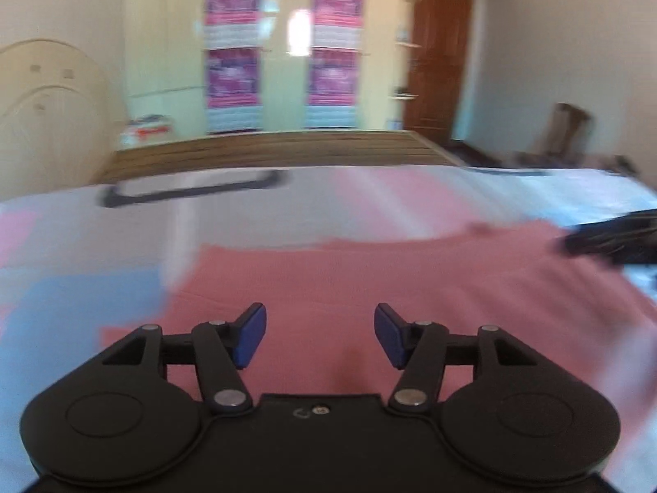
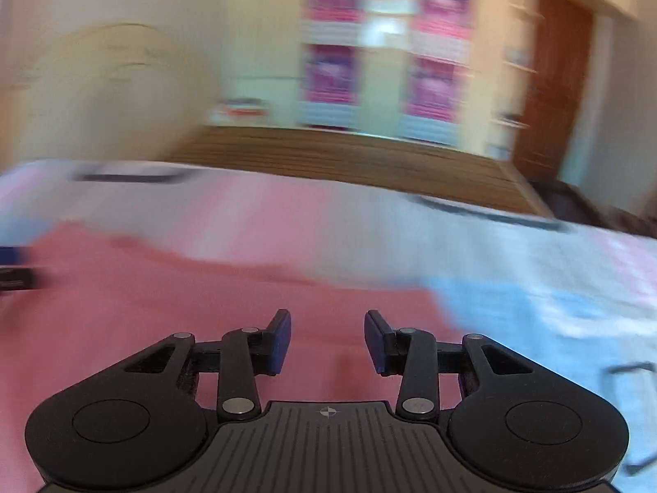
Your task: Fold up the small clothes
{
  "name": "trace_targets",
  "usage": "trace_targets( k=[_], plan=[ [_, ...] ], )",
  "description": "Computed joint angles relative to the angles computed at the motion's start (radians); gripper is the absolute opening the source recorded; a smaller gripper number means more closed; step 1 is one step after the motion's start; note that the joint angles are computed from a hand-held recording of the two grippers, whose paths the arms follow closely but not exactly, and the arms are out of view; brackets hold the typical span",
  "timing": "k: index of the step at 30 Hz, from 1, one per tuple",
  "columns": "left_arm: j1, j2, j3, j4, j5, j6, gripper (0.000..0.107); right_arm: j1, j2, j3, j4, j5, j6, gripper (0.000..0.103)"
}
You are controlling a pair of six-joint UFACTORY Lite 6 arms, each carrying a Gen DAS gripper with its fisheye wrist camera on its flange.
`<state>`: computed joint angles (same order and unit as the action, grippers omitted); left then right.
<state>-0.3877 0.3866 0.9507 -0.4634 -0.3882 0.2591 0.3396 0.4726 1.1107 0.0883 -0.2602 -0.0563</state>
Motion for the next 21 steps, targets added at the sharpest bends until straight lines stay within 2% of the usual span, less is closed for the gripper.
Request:
trace_targets(
  k=[2, 4, 6, 8, 10, 13, 14, 17, 19, 21],
  plan=[
    [-0.079, 0.005, -0.018, -0.021, -0.014, 0.013, 0.057, 0.077, -0.031, -0.049, -0.183, -0.016, 0.163, 0.040],
    [-0.133, 0.074, 0.027, -0.118, 0.010, 0.090, 0.059, 0.150, -0.003, -0.042, -0.214, 0.005, 0.176, 0.040],
    [-0.156, 0.128, 0.045, -0.190, -0.026, 0.144, 0.061, 0.189, 0.067, -0.005, -0.104, 0.041, 0.037, 0.040],
    [-0.162, 0.116, 0.061, -0.291, -0.001, 0.247, 0.061, 0.195, 0.083, -0.011, -0.013, 0.003, -0.002, 0.042],
    [-0.178, 0.058, 0.018, -0.352, -0.037, 0.297, 0.059, 0.187, 0.057, -0.010, 0.002, 0.043, 0.015, 0.042],
    [-0.161, -0.017, -0.070, -0.415, -0.071, 0.388, 0.060, 0.176, -0.057, -0.127, 0.198, 0.010, -0.239, 0.042],
    [-0.133, -0.035, -0.098, -0.407, -0.064, 0.379, 0.060, 0.146, -0.077, -0.155, 0.272, 0.009, -0.343, 0.042],
    [-0.007, -0.110, -0.210, -0.221, -0.003, 0.182, 0.065, 0.036, -0.166, -0.256, 0.498, 0.002, -0.539, 0.042],
    [0.003, -0.127, -0.228, -0.251, -0.003, 0.195, 0.065, -0.049, -0.173, -0.269, 0.491, 0.046, -0.523, 0.045],
    [-0.057, -0.139, -0.208, -0.434, -0.022, 0.344, 0.059, -0.074, -0.205, -0.278, 0.438, 0.092, -0.434, 0.047]
  ],
)
